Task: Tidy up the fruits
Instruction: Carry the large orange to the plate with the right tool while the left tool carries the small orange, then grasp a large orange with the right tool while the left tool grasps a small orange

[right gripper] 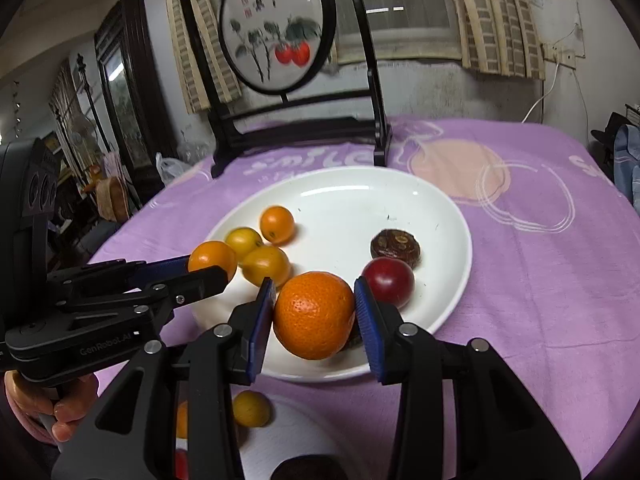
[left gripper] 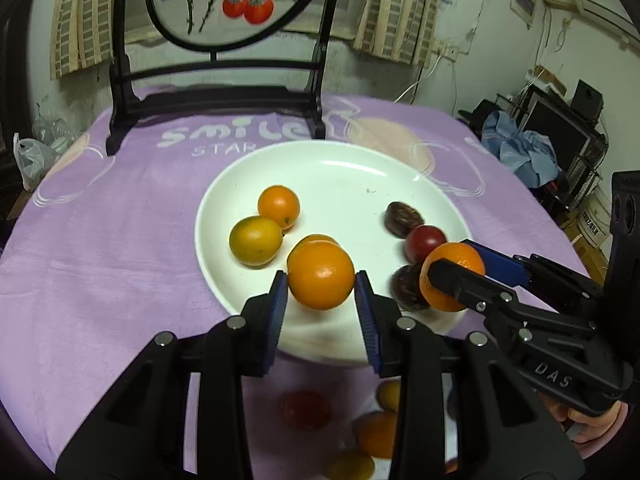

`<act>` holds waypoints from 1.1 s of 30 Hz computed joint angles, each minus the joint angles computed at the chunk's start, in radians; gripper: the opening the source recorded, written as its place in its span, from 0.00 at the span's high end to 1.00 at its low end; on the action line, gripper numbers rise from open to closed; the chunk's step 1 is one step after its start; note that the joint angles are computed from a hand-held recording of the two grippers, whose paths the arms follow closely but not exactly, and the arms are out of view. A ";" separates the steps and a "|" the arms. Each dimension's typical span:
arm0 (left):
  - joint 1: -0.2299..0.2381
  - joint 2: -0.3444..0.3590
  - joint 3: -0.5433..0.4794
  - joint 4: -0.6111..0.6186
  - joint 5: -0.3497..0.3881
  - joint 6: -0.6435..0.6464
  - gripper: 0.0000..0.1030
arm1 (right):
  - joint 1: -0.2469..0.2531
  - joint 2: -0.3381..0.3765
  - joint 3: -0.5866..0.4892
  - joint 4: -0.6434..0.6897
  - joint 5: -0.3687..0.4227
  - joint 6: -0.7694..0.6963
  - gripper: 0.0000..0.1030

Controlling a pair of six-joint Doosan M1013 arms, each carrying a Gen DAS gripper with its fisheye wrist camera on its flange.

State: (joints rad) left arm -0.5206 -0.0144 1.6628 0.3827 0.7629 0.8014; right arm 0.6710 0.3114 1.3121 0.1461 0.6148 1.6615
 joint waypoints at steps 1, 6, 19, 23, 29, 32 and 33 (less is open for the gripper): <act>0.004 0.003 -0.001 -0.007 0.004 0.005 0.66 | -0.001 0.005 -0.005 0.008 -0.002 -0.010 0.60; 0.006 0.013 -0.003 -0.011 0.029 0.004 0.60 | 0.005 0.007 -0.012 0.006 0.006 -0.027 0.53; -0.053 -0.113 0.103 0.263 0.077 -0.309 0.06 | -0.006 -0.114 0.128 0.148 0.001 -0.190 0.52; -0.036 -0.140 0.128 0.185 0.070 -0.310 0.06 | -0.005 -0.149 0.173 0.236 0.045 -0.296 0.52; -0.068 -0.170 0.150 0.254 0.100 -0.363 0.06 | 0.033 -0.175 0.199 0.249 0.077 -0.471 0.52; -0.064 -0.174 0.155 0.236 0.102 -0.354 0.06 | 0.053 -0.169 0.196 0.223 0.117 -0.529 0.52; -0.060 -0.175 0.156 0.225 0.099 -0.348 0.06 | 0.065 -0.169 0.197 0.186 0.117 -0.531 0.52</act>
State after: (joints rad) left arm -0.5806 -0.1897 1.8186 0.6079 0.8618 0.4536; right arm 0.7360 0.1427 1.5094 0.3317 0.7314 1.1301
